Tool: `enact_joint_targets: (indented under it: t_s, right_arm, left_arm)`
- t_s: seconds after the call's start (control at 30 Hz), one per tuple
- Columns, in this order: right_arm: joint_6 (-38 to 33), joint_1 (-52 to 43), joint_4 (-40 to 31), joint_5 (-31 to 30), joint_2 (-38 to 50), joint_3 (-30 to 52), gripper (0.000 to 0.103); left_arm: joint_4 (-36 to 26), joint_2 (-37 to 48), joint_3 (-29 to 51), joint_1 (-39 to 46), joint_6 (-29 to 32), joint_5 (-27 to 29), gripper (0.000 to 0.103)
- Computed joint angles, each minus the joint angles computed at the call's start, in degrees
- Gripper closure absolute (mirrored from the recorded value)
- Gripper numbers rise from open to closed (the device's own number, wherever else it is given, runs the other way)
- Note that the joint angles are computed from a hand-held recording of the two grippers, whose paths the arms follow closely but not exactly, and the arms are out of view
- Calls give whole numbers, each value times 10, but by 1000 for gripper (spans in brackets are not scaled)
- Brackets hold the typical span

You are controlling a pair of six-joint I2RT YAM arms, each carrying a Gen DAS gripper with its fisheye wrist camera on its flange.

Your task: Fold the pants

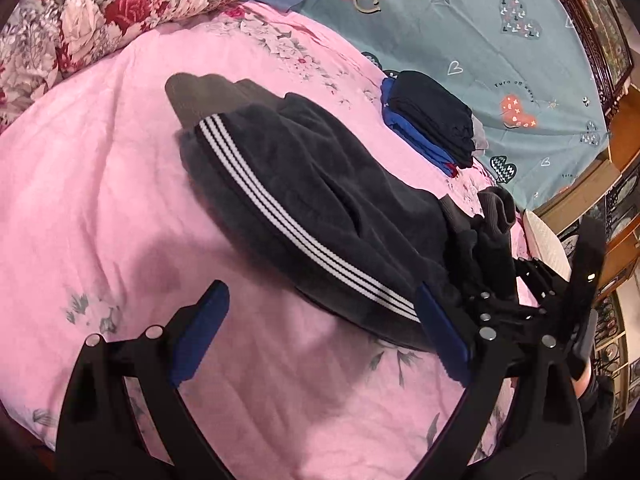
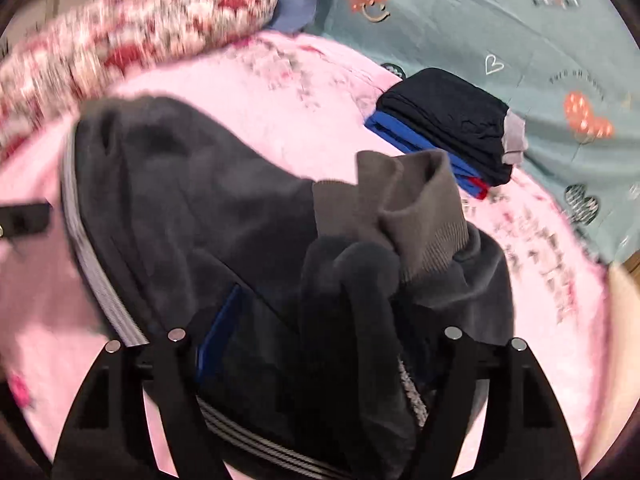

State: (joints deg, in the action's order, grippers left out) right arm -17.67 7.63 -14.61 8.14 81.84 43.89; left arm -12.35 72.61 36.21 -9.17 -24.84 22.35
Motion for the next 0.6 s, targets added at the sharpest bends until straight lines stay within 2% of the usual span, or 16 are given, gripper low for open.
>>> enact_joint_targets:
  t_s: [0.07,0.1,0.17,0.2,0.33,0.43,0.53,0.57,0.6]
  right_arm:
    - [11,13,7,43,21,4,32]
    - [22,8,9,44,25,6,51]
    - [55,-19,-10,25,35,23,78]
    - [66,-39,-16,-4,34,27,82]
    - [64,-77,9,-61,-47,-11,88]
    - [50,-77,-16,-118,-140,-37,89]
    - [26,-11,-32,-106,-196,-61,89]
    - [18,17,-26,-88,-177,-66,87]
    - [16,41,-19,-58,-133,-65,80]
  left_arm:
    - [2,1,-2,-4,1,2,8]
    - [3,0,-4,-8,4,1,8]
    - [1,-5,-6,-10,7,-1,8]
    - [-1,-7,-7,-8,7,0,8]
    - [-1,-14,-12,11,8,9,8]
    - [0,-16,-15,20,9,15,8]
    - [-1,-15,-14,19,7,15,8]
    - [0,-16,-15,18,6,15,8]
    - [-1,-19,-15,11,7,10,8]
